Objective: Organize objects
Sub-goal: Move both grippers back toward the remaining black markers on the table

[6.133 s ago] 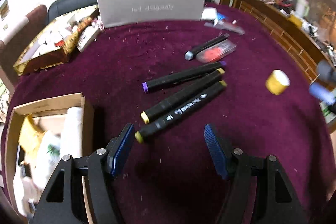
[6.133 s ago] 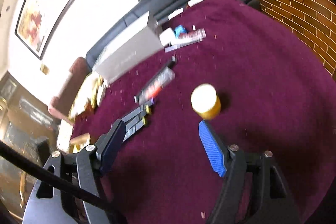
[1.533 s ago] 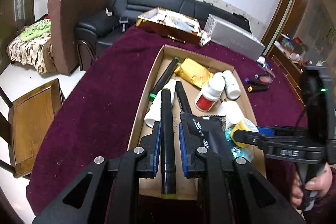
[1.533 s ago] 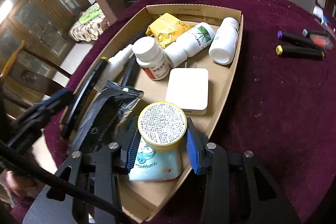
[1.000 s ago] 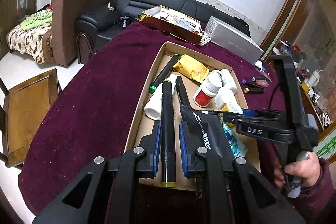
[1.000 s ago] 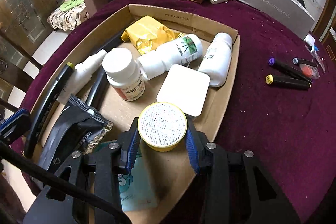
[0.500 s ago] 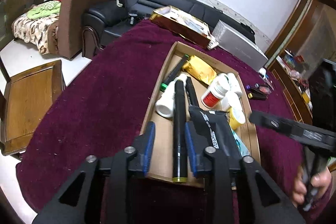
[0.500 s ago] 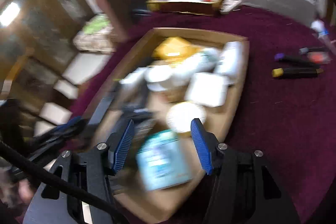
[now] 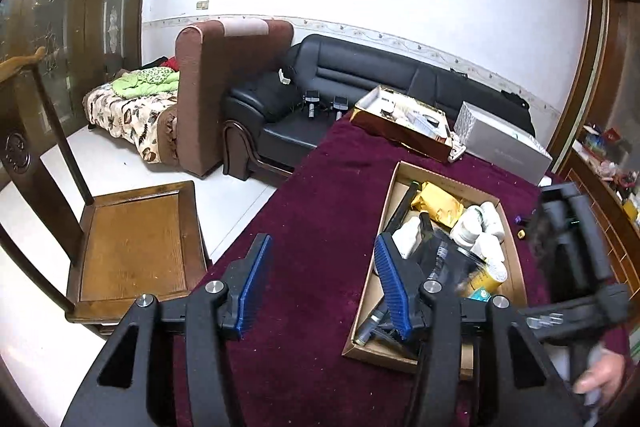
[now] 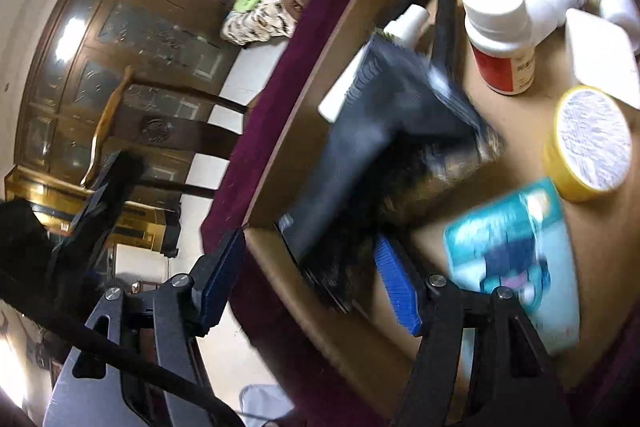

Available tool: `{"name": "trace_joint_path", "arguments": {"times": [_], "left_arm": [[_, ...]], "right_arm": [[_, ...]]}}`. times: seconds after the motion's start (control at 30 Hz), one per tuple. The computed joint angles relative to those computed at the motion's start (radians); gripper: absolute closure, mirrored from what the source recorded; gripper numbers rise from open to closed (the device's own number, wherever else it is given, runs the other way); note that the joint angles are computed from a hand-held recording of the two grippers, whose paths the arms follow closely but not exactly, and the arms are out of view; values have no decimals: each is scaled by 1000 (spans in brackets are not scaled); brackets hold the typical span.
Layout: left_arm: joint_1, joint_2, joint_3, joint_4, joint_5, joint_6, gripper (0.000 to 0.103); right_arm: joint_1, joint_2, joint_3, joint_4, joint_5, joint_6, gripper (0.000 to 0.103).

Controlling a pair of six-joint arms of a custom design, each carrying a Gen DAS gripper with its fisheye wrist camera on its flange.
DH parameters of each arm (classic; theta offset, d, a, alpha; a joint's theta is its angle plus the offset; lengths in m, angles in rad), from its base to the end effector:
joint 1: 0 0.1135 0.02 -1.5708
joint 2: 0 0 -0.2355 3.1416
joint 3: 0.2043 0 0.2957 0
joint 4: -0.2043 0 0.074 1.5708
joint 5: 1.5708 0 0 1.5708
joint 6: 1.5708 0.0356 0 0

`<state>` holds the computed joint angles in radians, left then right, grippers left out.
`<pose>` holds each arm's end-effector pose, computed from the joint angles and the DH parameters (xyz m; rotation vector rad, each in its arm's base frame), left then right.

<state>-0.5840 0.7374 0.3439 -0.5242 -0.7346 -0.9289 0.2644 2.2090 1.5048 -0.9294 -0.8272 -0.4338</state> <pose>0.1776 -0.0888 0.1365 -0.6553 2.1033 0.1035 0.3924 0.1334 0.0630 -0.9430 2.7062 1.2608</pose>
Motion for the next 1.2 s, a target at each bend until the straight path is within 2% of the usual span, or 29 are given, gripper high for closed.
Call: {"name": "trace_joint_path", "arguments": {"times": [0.13,0.27,0.37,0.47,0.6,0.7,0.8,0.93,1.2], "left_arm": [[5,8,9,4,30,11,56],[-30,125,77,47,37,24,56],[-82,267,169,86,35,47,49],[-136,411,274,96,20,75,49],[-223,645,478,50,-31,109,49],[-277,799,631,-17,-70,118,49],[-321,936,780,-86,-113,137,49],[-364,1094,968,-178,-161,170,49],[-370,1348,1299,-248,-130,292,49]], "right_arm": [[-6,-29,-19,-4,-15,-6,36],[-65,-93,-57,-53,-50,-90,36],[-147,-146,-99,-58,-64,-147,36],[-239,-191,-136,-24,-55,-163,34],[-372,-188,-125,-15,-48,-186,33],[-463,-109,-38,-43,-48,-201,32],[-529,-62,2,-15,-33,-180,32],[-613,41,126,-84,-43,-203,32],[-700,202,355,-151,-64,-194,33]]}}
